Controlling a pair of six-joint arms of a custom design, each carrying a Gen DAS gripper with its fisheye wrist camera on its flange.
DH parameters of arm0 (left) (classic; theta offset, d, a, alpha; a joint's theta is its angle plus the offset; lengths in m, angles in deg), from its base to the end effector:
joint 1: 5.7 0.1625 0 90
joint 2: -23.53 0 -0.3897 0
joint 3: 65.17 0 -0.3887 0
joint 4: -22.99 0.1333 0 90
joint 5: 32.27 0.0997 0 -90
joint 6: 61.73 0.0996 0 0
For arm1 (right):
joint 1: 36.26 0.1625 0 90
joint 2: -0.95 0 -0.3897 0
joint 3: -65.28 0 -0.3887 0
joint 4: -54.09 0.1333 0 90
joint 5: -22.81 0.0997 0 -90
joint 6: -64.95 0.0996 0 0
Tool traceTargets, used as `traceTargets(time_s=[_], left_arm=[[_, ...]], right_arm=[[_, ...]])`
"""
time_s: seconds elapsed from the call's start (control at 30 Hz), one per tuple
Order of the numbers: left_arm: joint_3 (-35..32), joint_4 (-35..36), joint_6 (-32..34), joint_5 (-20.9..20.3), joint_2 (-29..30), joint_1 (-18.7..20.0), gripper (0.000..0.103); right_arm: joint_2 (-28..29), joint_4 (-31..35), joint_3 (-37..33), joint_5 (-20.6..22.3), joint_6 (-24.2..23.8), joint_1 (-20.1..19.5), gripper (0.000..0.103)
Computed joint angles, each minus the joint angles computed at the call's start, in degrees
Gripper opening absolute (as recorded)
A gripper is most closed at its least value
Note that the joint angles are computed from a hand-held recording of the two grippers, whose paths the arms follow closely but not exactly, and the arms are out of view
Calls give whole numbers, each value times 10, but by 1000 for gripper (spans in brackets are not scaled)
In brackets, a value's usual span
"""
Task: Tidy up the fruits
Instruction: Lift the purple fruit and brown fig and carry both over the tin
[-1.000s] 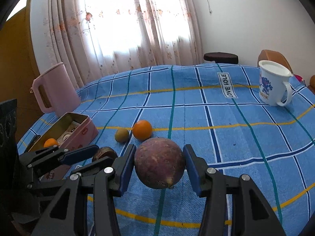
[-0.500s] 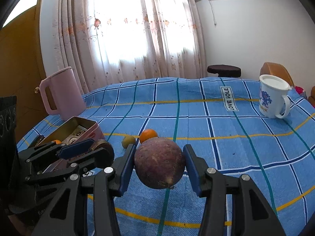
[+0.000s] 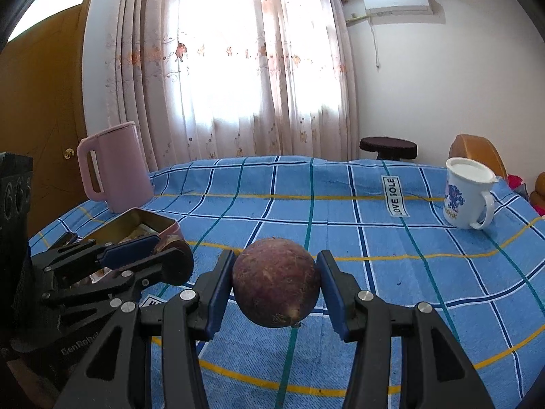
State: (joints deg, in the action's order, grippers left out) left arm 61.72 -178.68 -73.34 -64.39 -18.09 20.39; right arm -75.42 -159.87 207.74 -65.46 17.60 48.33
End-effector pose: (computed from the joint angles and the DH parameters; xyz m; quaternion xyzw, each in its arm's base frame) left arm -0.2961 -0.3873 0.0309 0.2763 0.8135 -0.4465 0.2501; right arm 0.0992 -0.3978 0.2174 0.3200 -0.8145 0.4393 0.2031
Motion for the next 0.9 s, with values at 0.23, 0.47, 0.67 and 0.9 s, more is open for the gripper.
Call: traceTargets(time_s=[0.23, 0.47, 0.67, 0.9], left_arm=[[16, -14, -7, 9, -10, -2, 34], [42, -13, -27, 19, -37, -1, 34], [59, -28, -28, 30, -52, -4, 34], [81, -32, -35, 45, -77, -7, 34]], right_arm=[[10, -21, 6, -2, -19, 10, 51], [32, -6, -8, -17, -17, 38, 51], [55, -9, -22, -34, -18, 69, 51], [82, -3, -41, -49, -20, 103, 51]])
